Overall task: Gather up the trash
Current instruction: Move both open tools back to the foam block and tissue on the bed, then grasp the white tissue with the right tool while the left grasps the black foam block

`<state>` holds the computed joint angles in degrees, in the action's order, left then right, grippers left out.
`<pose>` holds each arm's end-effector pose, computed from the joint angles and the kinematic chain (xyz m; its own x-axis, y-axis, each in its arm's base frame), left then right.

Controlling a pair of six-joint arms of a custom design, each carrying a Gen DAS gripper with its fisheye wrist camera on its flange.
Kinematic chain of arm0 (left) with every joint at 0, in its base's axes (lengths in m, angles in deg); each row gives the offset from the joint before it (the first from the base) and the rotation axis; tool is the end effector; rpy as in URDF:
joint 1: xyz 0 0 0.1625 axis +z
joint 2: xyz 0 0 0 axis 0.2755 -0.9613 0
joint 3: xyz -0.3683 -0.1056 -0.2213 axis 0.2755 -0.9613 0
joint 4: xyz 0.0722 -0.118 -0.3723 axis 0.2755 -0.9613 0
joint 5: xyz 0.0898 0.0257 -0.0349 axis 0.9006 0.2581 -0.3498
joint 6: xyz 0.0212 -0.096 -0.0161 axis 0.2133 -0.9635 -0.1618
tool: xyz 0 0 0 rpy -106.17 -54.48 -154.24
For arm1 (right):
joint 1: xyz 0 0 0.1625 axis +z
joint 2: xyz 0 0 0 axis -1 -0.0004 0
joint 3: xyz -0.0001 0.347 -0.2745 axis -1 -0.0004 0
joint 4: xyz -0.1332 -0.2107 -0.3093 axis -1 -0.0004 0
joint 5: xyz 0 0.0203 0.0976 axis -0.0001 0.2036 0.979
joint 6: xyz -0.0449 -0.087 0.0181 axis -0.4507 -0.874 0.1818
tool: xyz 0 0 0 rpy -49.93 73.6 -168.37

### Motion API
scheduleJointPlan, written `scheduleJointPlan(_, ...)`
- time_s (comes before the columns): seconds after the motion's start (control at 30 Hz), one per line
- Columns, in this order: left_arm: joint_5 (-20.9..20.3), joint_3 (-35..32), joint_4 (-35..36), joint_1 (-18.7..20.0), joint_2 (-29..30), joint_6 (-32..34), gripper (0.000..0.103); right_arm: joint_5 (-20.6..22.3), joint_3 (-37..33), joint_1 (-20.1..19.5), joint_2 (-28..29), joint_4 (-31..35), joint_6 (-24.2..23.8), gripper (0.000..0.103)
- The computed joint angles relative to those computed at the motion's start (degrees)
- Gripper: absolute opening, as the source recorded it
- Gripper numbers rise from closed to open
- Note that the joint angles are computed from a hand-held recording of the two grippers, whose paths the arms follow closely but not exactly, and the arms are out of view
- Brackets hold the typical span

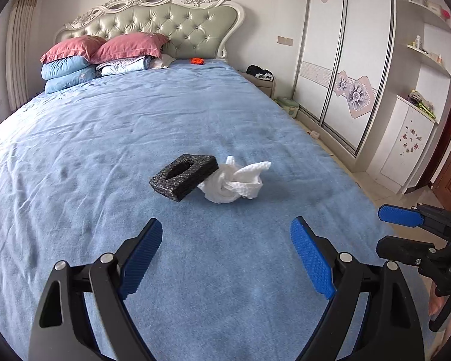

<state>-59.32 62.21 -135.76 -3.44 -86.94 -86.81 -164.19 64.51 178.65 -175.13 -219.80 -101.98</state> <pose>-0.4104 -0.2945 0.1058 -0.6612 0.5150 -0.5455 0.7390 0.5722 -0.3556 0.1100 -0.1830 0.3876 -0.8544 -0.1867 0.4850 -0.4762 0.6547 -0.5870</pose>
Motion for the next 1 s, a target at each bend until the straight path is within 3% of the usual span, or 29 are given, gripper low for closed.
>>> scheduleJointPlan(0.2,0.18,-1.88,-1.20,4.43,0.58,5.72,0.089,-3.95,-0.49,3.57,13.33,-10.58,0.50,0.064)
scheduleJointPlan(0.4,-1.96,-3.57,-2.06,8.73,0.30,12.27,0.094,-5.89,-3.23,4.57,24.70,-17.14,0.09,0.064)
scheduleJointPlan(0.63,-5.85,-4.34,-3.63,12.63,1.10,13.96,0.094,-5.59,-6.81,3.74,33.28,-19.67,-1.67,0.064)
scheduleJointPlan(0.83,-5.75,-4.99,-2.68,13.31,1.72,14.09,0.094,-5.57,-10.64,3.41,39.61,-18.41,-0.33,0.064)
scheduleJointPlan(0.87,-5.52,-5.18,-2.49,13.30,1.86,14.48,0.094,-5.83,-10.95,3.44,40.44,-18.50,-0.37,0.060)
scheduleJointPlan(0.9,-5.29,-5.40,-2.24,13.22,2.04,14.86,0.094,-5.75,-11.02,3.39,41.05,-19.16,-0.59,0.047)
scheduleJointPlan(1.0,-4.84,-5.96,-2.37,12.97,2.83,16.37,0.097,-4.80,-10.50,3.14,40.50,-19.45,-0.90,0.027)
